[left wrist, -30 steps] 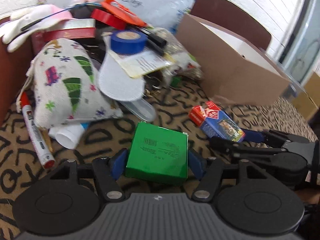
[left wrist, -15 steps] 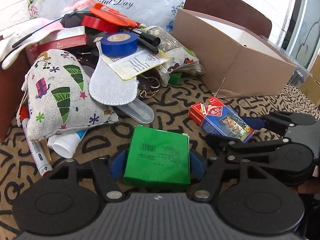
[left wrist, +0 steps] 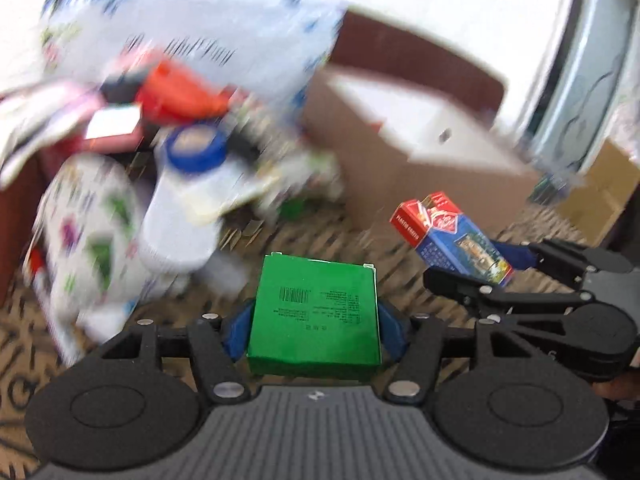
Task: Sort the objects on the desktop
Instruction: 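Lift the green box and card box and carry both over the white box, then open both grippers to drop the green box and card box into the white box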
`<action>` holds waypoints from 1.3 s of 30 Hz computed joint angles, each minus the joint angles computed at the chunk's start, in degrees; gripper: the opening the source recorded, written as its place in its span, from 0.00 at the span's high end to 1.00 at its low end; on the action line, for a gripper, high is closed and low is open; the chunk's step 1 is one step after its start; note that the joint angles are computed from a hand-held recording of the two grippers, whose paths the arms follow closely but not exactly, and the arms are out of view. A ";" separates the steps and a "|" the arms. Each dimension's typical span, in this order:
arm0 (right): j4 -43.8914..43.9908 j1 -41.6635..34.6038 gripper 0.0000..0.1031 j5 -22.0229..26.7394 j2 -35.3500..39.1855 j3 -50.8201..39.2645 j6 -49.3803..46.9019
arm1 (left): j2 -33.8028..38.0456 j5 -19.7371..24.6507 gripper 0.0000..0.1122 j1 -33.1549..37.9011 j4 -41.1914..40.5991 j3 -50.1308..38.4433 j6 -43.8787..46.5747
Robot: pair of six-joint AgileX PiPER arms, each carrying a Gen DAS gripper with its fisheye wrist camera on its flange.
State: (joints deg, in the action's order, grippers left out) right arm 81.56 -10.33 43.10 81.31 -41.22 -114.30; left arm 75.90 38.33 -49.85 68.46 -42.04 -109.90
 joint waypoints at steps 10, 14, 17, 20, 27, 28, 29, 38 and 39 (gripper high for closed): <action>8.89 -6.62 0.43 -2.50 5.62 -17.07 -2.42 | 12.39 -9.66 0.42 8.99 -0.03 -25.82 11.32; 7.36 -5.05 0.43 -7.93 13.96 -27.40 0.05 | 21.59 -13.51 0.42 14.13 -12.21 -37.95 22.61; 0.07 -3.35 0.43 -12.05 21.45 -36.51 6.85 | 28.45 -13.63 0.42 16.62 -22.90 -46.71 32.90; -11.28 -1.61 0.43 -13.54 28.16 -45.11 18.83 | 35.62 -11.38 0.42 18.73 -34.16 -56.11 44.31; -33.85 2.65 0.43 -14.32 38.96 -59.73 42.12 | 44.93 -9.90 0.42 21.30 -44.56 -67.65 54.74; -37.01 3.03 0.43 -13.55 40.33 -61.85 45.59 | 45.56 -10.58 0.37 21.64 -45.44 -68.13 55.03; -41.11 3.35 0.42 -11.87 41.95 -64.75 49.97 | 45.93 -11.24 0.31 22.12 -47.94 -68.43 56.90; -31.07 1.33 0.10 -12.40 40.14 -60.18 39.02 | 44.84 -12.72 0.16 21.49 -45.79 -66.12 57.58; -29.20 0.89 0.10 -12.26 39.28 -58.93 37.66 | 44.46 -12.82 0.16 21.17 -44.46 -65.56 56.63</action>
State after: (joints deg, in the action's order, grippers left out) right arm 52.36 -9.44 30.84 120.59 -100.15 -76.64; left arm 120.36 25.51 -28.68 24.00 -107.59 -53.27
